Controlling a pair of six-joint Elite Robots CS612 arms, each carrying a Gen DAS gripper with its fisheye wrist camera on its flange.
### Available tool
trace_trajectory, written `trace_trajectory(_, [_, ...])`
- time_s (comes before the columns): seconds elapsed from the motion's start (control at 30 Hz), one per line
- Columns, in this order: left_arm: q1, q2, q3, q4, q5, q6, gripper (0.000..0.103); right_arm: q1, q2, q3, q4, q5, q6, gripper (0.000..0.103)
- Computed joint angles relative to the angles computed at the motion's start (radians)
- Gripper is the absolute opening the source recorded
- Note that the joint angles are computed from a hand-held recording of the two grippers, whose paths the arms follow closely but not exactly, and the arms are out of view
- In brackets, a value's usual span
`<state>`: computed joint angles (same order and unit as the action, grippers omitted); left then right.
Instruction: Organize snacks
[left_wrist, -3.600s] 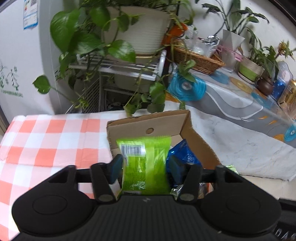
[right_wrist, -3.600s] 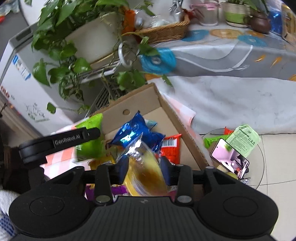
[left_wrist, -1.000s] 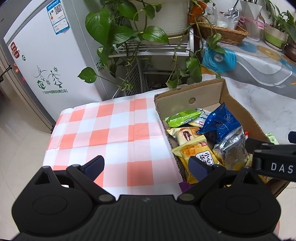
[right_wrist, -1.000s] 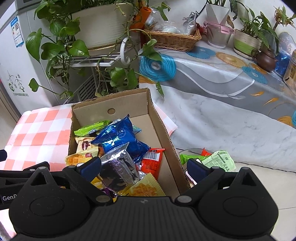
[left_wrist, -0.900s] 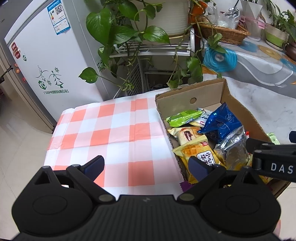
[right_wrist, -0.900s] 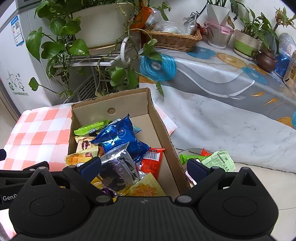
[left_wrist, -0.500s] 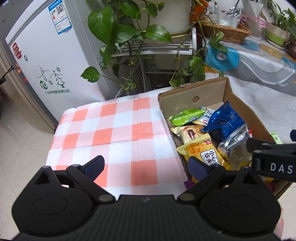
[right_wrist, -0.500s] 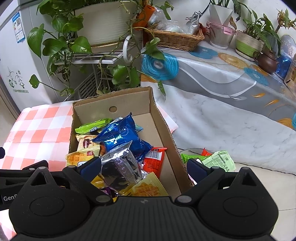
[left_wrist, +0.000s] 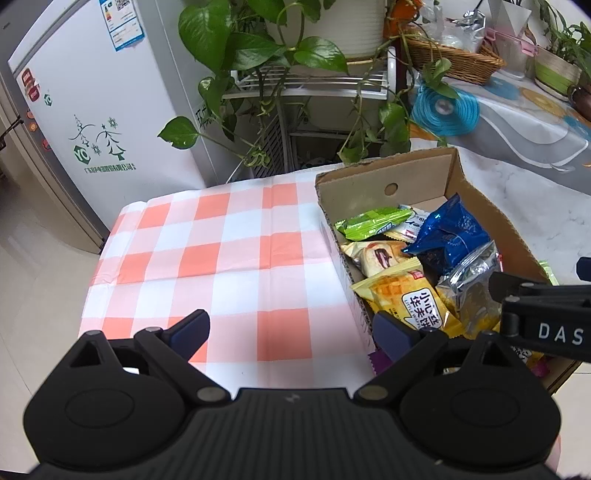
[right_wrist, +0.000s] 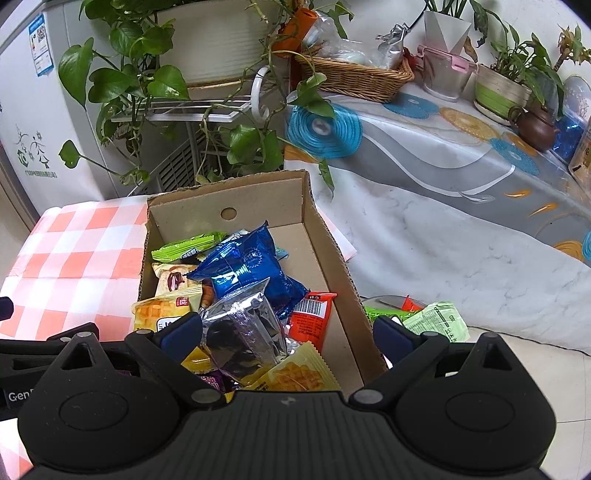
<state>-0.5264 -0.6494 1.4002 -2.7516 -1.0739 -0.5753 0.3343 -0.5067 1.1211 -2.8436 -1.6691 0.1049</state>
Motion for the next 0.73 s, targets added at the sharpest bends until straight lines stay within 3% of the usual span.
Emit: trace_trajectory(0.73, [0.018, -0.034, 0.083, -0.036, -0.008, -0.021, 0.095, 0.027, 0.012, -0.018, 0.012, 0.01, -0.077, 0.101])
